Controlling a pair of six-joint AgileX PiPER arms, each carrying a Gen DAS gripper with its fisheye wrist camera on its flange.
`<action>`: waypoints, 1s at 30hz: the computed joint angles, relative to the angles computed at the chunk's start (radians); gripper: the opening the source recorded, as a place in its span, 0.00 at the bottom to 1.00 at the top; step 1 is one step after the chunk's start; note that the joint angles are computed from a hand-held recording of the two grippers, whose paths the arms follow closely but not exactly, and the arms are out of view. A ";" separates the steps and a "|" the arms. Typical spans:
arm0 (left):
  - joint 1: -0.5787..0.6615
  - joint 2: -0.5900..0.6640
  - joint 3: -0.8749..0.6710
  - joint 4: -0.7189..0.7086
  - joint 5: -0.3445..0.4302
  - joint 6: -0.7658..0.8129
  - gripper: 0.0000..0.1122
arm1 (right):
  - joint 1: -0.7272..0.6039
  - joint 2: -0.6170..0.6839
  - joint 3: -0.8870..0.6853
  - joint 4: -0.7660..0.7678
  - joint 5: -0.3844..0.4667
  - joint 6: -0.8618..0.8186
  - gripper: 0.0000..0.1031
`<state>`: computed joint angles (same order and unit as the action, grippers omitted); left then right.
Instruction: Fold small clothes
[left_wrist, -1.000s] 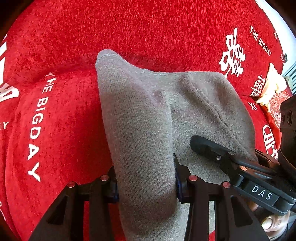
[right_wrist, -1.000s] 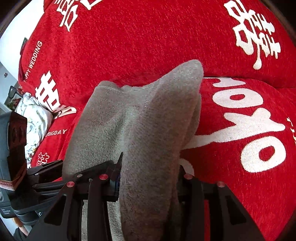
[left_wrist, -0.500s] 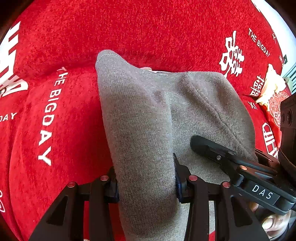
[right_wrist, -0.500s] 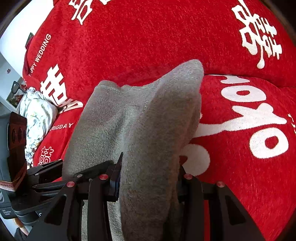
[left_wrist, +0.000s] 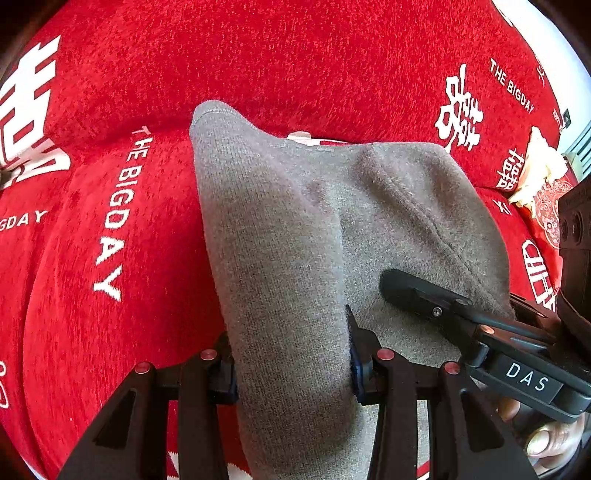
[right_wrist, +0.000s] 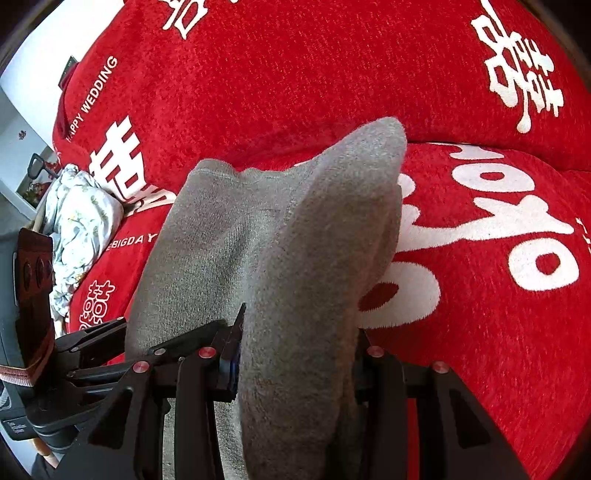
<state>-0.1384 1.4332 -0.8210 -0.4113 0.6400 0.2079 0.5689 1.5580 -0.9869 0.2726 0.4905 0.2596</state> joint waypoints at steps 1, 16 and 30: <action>0.002 -0.005 0.006 -0.004 -0.001 0.004 0.39 | 0.008 -0.003 0.002 -0.011 -0.001 0.015 0.42; 0.026 -0.091 0.091 -0.024 -0.005 0.047 0.39 | 0.098 -0.051 0.050 -0.133 -0.022 0.186 0.42; 0.016 -0.182 0.153 -0.001 0.006 0.024 0.39 | 0.150 -0.095 0.095 -0.203 -0.031 0.282 0.42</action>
<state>-0.1219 1.2509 -0.6681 -0.4122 0.6463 0.2322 0.7194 1.4627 -0.8915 0.0698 0.4591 0.5418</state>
